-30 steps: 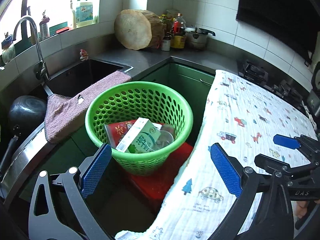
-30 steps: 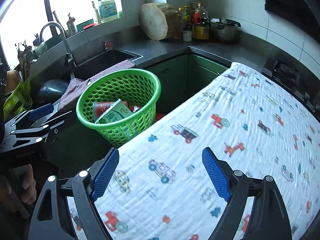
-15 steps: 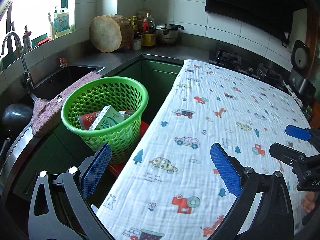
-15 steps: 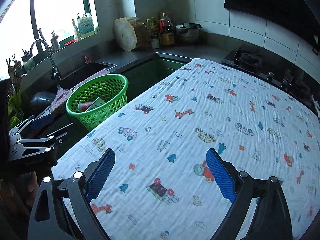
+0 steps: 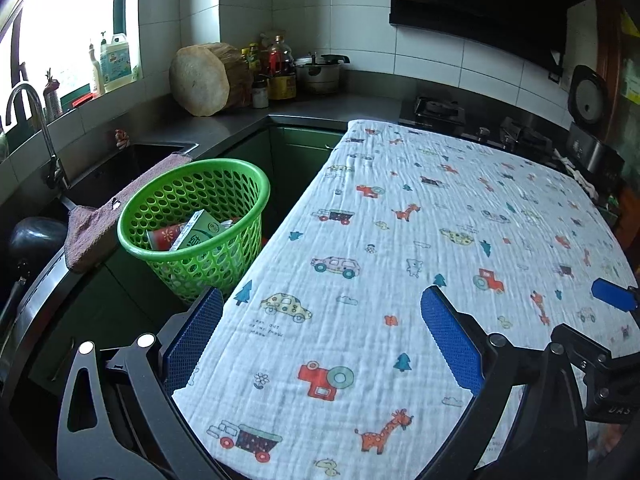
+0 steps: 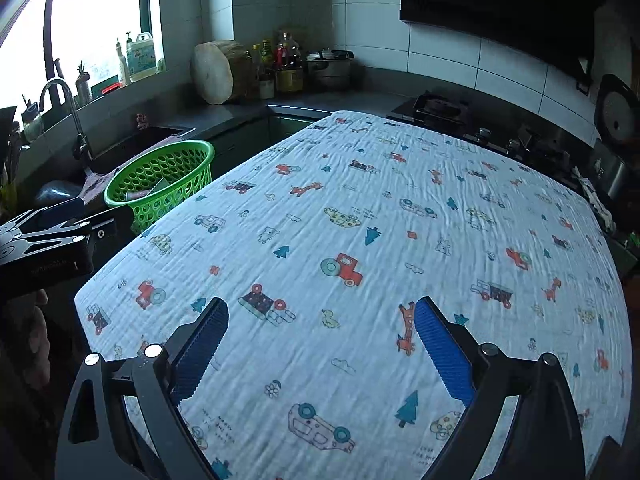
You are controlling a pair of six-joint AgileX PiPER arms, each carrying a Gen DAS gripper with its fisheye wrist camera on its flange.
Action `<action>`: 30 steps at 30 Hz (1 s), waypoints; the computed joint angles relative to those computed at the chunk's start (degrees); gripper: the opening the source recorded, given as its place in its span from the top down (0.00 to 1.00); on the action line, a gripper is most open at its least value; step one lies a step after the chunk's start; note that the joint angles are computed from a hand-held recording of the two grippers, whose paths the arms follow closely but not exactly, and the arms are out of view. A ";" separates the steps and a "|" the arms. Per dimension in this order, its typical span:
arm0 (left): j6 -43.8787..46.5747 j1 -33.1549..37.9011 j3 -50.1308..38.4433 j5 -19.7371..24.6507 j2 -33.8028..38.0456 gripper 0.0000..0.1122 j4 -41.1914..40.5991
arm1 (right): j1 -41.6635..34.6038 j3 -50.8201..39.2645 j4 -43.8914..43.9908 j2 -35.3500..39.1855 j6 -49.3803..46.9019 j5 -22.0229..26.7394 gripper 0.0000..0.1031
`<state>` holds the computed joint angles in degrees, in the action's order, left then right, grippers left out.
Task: Collect trash
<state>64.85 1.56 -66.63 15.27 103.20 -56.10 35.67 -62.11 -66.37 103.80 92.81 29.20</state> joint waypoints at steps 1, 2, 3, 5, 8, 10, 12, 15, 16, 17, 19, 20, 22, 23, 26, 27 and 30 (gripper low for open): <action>2.47 -0.25 1.12 -0.27 -0.83 0.13 -2.35 | 0.16 0.92 -0.94 -0.64 1.37 0.00 0.12; 3.01 -0.93 2.17 -1.20 -1.63 0.13 -2.75 | 0.28 1.71 -1.76 -1.29 2.55 0.07 0.12; 3.58 -1.69 3.20 -2.38 -2.33 0.13 -3.05 | 0.43 2.62 -2.76 -1.95 3.99 0.15 0.12; 5.47 -3.33 5.28 -4.94 -3.61 0.13 -4.38 | 0.91 3.88 -4.12 -3.03 5.86 0.38 0.11; 7.54 -5.13 7.49 -7.43 -4.97 0.13 -6.11 | 1.62 5.49 -5.81 -4.34 8.07 1.17 0.11; 10.07 -5.49 8.49 -7.50 -5.65 0.13 -8.77 | 1.86 6.27 -6.34 -4.99 8.94 1.21 0.11; 10.23 -6.00 9.23 -7.79 -6.07 0.13 -8.83 | 1.99 7.00 -6.75 -5.51 9.59 1.37 0.11; 11.16 -6.76 10.08 -8.78 -6.45 0.13 -9.43 | 2.13 7.69 -7.59 -5.93 10.97 1.41 0.11; 11.25 -6.94 10.33 -8.94 -6.55 0.13 -9.41 | 1.99 8.00 -7.98 -6.07 11.44 1.21 0.11; 11.42 -7.13 10.59 -9.18 -6.67 0.13 -9.51 | 1.91 8.14 -8.06 -6.09 11.67 1.07 0.11; 14.92 -7.45 11.29 -9.87 -7.03 0.13 -12.62 | 1.88 8.45 -8.32 -6.12 12.17 0.79 0.11; 15.80 -7.71 11.58 -10.38 -7.16 0.13 -13.46 | 1.93 8.42 -8.15 -6.04 12.08 0.77 0.11; 16.33 -7.93 11.98 -10.89 -7.33 0.13 -14.26 | 2.10 8.41 -8.35 -5.91 12.29 0.72 0.11; 17.82 -7.70 12.13 -10.47 -7.41 0.13 -15.86 | 2.09 8.37 -8.34 -5.84 12.32 0.60 0.11; 19.36 -7.58 12.56 -10.45 -7.74 0.13 -17.55 | 2.07 8.30 -8.21 -5.71 12.07 0.45 0.11; 19.86 -7.49 12.64 -10.32 -7.80 0.13 -18.05 | 2.08 8.31 -8.28 -5.72 12.16 0.39 0.11; 18.54 -7.54 12.57 -10.57 -7.77 0.13 -16.85 | 2.14 8.48 -8.79 -5.67 12.80 0.27 0.11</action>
